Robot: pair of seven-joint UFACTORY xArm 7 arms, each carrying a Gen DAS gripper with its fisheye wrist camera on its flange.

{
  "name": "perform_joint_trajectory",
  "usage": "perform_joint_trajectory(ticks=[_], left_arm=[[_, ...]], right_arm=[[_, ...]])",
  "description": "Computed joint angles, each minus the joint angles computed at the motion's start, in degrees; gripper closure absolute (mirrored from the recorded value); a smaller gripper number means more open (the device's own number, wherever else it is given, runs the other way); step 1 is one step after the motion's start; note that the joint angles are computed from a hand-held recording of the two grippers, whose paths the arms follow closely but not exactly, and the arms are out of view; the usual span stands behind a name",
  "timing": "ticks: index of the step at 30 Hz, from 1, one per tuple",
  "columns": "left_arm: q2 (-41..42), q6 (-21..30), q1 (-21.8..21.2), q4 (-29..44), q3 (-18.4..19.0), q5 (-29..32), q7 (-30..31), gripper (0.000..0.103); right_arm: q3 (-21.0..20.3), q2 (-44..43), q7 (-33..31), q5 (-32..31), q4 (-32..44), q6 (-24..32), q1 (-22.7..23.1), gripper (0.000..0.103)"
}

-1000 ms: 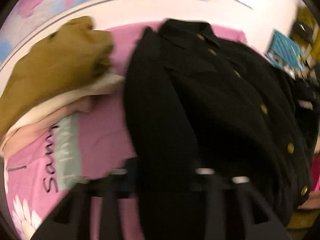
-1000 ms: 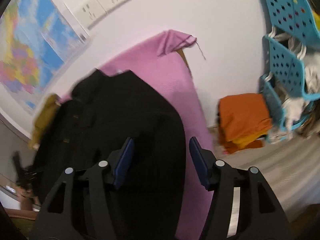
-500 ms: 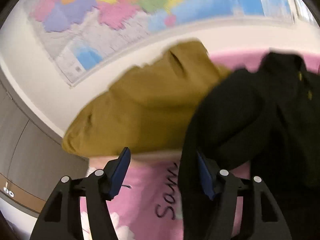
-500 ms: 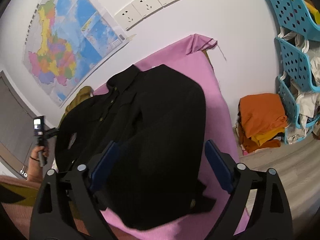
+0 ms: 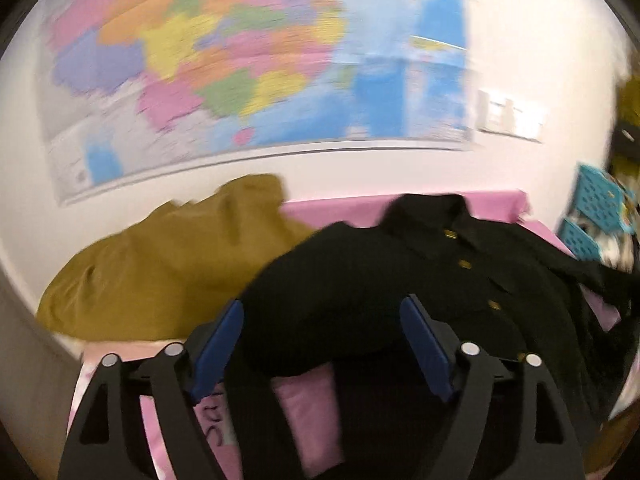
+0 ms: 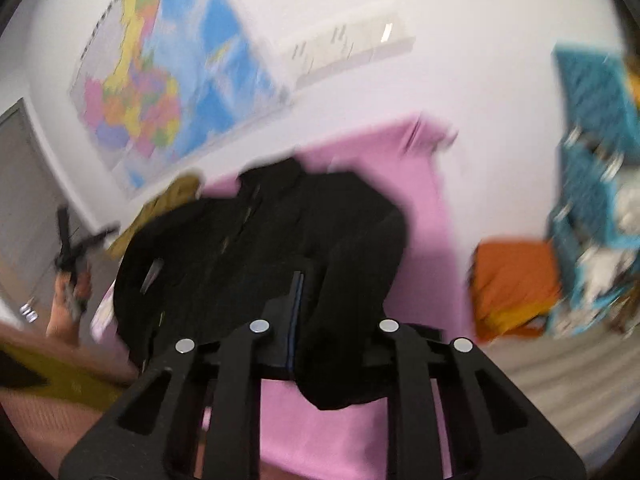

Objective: Fold large clothes

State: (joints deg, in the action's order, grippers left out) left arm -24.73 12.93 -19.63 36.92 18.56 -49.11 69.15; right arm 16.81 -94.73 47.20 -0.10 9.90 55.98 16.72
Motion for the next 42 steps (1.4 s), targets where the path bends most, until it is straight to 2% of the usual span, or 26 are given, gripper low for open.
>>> perform_joint_trajectory(ticks=[2, 3, 7, 11, 15, 18, 21, 22, 24, 26, 29, 31, 33, 35, 39, 41, 42], left_arm=[[-0.9, 1.7, -1.8, -1.1, -0.7, -0.1, 1.2, 0.022], [-1.0, 3.3, -2.4, -1.3, -1.0, -0.1, 1.6, 0.022], [1.9, 5.7, -3.1, -1.0, -3.6, -1.6, 3.1, 0.022], [4.4, 12.6, -2.1, 1.1, -4.9, -3.9, 4.7, 0.022], [5.5, 17.4, -1.0, 2.8, -5.6, -7.6, 8.3, 0.022], [6.0, 20.1, 0.7, 3.9, -6.6, -9.4, 9.5, 0.022], [6.7, 24.3, 2.7, 5.5, -6.9, -10.8, 10.6, 0.019], [6.9, 25.2, 3.4, 5.8, -7.2, -11.0, 10.8, 0.017], [8.0, 26.4, 4.8, 6.5, -8.3, -11.0, 10.7, 0.016], [9.0, 27.5, 6.2, 7.0, -9.6, -10.3, 10.0, 0.016], [9.5, 30.0, 8.1, 6.9, -11.8, -8.8, 10.0, 0.016], [8.6, 29.9, 8.2, 5.4, -13.5, -9.0, 12.5, 0.011], [8.1, 27.8, 7.3, 4.0, -15.9, -8.7, 13.3, 0.011], [7.7, 23.4, 5.3, 2.4, -18.4, -8.3, 15.4, 0.011], [11.4, 14.6, 1.3, 2.1, -22.4, -3.6, 13.7, 0.01], [16.2, 9.1, 1.1, 3.7, -25.1, 4.1, 5.2, 0.024], [18.2, 7.5, 2.1, 4.4, -26.5, 8.7, 0.4, 0.042]], right_arm=[[-1.8, 4.0, -2.5, -3.4, 4.8, 1.2, -4.3, 0.084], [-4.4, 6.7, -4.4, -3.7, 6.5, -0.8, -5.2, 0.084], [-5.2, 20.8, -9.7, -3.8, 13.2, -4.6, -7.1, 0.084], [-5.1, 36.1, -14.4, -1.8, 19.4, -11.9, -4.8, 0.081], [-6.1, 54.7, -18.8, 1.7, 26.8, -23.6, -0.7, 0.075], [-6.8, 69.2, -22.0, 4.3, 33.9, -29.7, 2.3, 0.073], [-7.9, 79.0, -24.7, 8.1, 37.9, -34.6, 4.7, 0.072], [-8.5, 82.5, -25.9, 10.0, 39.5, -35.8, 5.5, 0.07], [-9.6, 87.2, -28.6, 15.7, 40.9, -38.0, 6.6, 0.049], [-9.2, 87.5, -29.4, 18.0, 39.5, -40.3, 6.3, 0.049], [-8.0, 83.2, -23.5, 14.5, 33.9, -44.2, 3.8, 0.047], [-3.1, 76.5, -13.1, 5.7, 27.5, -45.4, -4.0, 0.043], [-0.7, 69.9, -4.9, 1.2, 21.9, -43.9, -9.2, 0.039], [-0.4, 65.2, 0.0, -0.3, 17.5, -42.1, -11.3, 0.038], [-1.6, 62.3, 5.1, -1.4, 11.8, -41.0, -11.5, 0.037], [-3.7, 62.5, 5.2, -1.1, 10.0, -42.6, -10.0, 0.037], [-4.4, 63.1, 5.5, -0.7, 9.0, -44.3, -9.5, 0.034]])
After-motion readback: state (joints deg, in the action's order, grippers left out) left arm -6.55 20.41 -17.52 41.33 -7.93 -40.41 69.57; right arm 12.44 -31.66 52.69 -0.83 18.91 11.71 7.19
